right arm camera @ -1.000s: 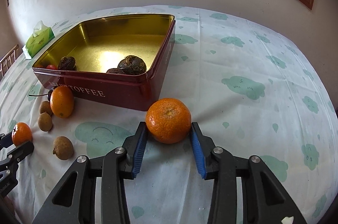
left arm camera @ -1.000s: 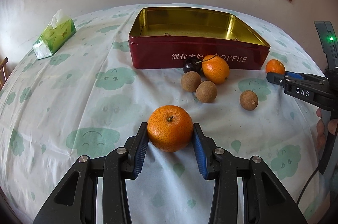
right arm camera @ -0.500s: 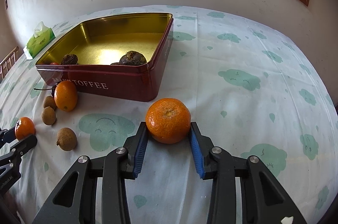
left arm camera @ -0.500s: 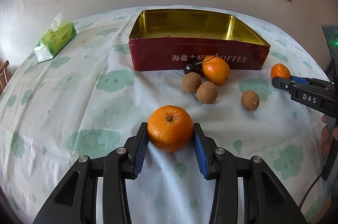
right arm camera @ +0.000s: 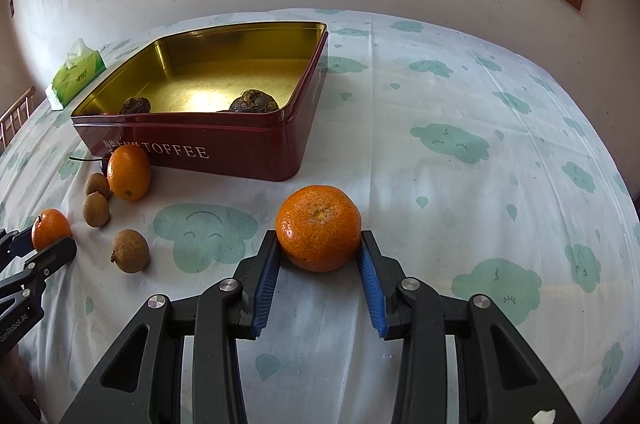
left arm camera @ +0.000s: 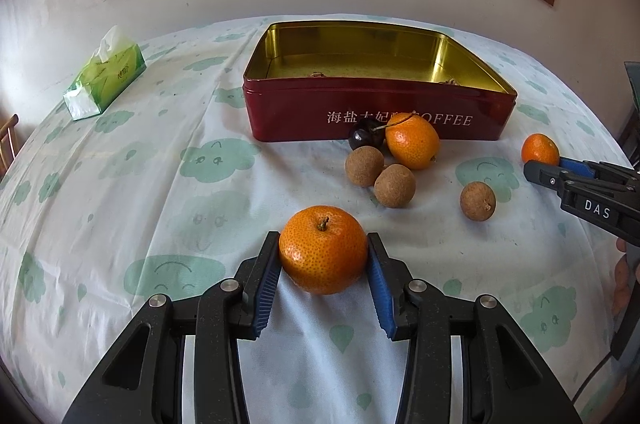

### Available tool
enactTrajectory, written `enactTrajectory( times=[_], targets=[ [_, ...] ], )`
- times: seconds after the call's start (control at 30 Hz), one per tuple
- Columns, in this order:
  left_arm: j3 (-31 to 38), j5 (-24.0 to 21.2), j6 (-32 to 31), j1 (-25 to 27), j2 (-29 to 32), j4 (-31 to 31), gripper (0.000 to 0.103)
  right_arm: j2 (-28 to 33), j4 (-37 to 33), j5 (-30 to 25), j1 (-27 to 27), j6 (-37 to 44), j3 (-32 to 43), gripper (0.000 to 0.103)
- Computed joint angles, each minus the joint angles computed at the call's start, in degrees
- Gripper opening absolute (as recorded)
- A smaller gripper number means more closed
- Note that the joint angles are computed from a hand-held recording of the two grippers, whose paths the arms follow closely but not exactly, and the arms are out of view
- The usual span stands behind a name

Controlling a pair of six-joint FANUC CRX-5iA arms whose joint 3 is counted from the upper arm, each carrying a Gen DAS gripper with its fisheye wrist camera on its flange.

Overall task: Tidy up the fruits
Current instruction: 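Lift both oranges off the table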

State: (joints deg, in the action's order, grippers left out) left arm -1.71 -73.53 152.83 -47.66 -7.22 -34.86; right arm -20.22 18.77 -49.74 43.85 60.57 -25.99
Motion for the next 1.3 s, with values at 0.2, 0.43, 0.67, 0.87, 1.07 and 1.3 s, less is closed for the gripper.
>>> enactTrajectory(
  times=[0.2, 0.43, 0.67, 0.87, 1.07, 1.3],
  targets=[
    [0.03, -0.13, 0.14, -0.15, 0.02, -0.18, 0.043, 0.02, 0.00, -0.02, -0.02, 0.03, 0.02, 0.036],
    [0.05, -0.14, 0.32, -0.26, 0.02, -0.29, 0.042, 0.00, 0.05, 0.00, 0.00, 0.00, -0.01, 0.036],
    [-0.01, -0.09, 0.34, -0.25, -0.04, -0.26, 0.042, -0.03, 0.14, 0.00, 0.06, -0.11, -0.06, 0.036],
    [-0.08, 0.01, 0.39, -0.21, -0.09, -0.20, 0.042, -0.09, 0.45, -0.02, 0.15, -0.26, -0.18, 0.036],
    [-0.07, -0.06, 0.48, -0.34, -0.09, -0.33, 0.042, -0.19, 1.03, 0.03, 0.28, -0.95, -0.43, 0.035],
    [0.15, -0.58, 0.98, -0.67, -0.05, -0.77, 0.042, -0.64, 1.25, 0.68, -0.19, -1.18, -0.70, 0.035]
  ],
)
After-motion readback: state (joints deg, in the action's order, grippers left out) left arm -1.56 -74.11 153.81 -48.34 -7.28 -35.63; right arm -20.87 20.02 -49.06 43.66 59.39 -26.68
